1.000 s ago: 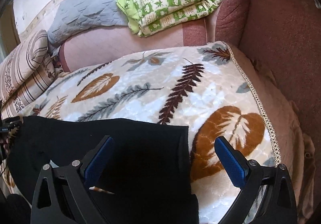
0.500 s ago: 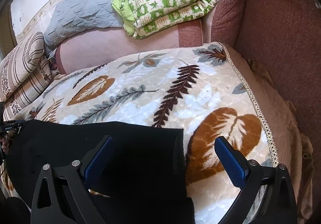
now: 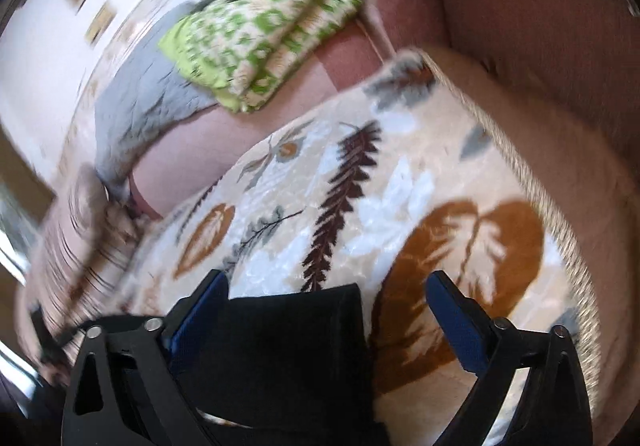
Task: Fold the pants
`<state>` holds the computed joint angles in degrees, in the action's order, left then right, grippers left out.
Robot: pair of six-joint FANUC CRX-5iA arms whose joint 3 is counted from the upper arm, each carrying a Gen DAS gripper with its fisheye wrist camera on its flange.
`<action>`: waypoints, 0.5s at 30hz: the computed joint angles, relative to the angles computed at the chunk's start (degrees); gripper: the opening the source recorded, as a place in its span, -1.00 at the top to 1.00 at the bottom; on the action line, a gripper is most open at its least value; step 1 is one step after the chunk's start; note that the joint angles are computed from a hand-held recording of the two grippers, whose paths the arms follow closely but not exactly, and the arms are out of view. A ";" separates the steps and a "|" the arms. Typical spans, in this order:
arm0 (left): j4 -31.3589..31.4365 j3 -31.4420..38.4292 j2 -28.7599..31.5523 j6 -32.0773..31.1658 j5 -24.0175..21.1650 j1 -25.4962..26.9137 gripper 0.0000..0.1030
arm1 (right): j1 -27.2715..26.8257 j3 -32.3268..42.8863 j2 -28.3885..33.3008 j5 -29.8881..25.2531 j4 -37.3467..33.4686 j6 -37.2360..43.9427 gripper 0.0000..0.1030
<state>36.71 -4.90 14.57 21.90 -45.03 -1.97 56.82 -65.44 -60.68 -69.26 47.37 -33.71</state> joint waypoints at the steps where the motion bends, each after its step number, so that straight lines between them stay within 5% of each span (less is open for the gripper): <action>1: -1.23 0.08 -0.36 1.98 1.39 -0.43 0.95 | -2.62 -0.73 -1.24 3.75 -0.82 1.19 -0.59; 5: -7.55 2.05 -0.40 11.46 3.93 -1.87 0.95 | -11.52 -1.58 -1.58 15.05 -6.36 6.62 -0.23; 9: -13.25 3.96 0.22 17.93 4.32 -2.91 0.95 | -20.23 -1.32 1.29 24.75 -12.27 13.16 -0.19; 15: -15.52 4.94 0.49 21.54 4.26 -3.44 0.95 | -26.35 1.82 8.19 29.85 -20.51 24.98 0.20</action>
<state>21.19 0.05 15.05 43.44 -40.77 -5.41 30.47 -63.62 -52.49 -39.41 26.87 -8.73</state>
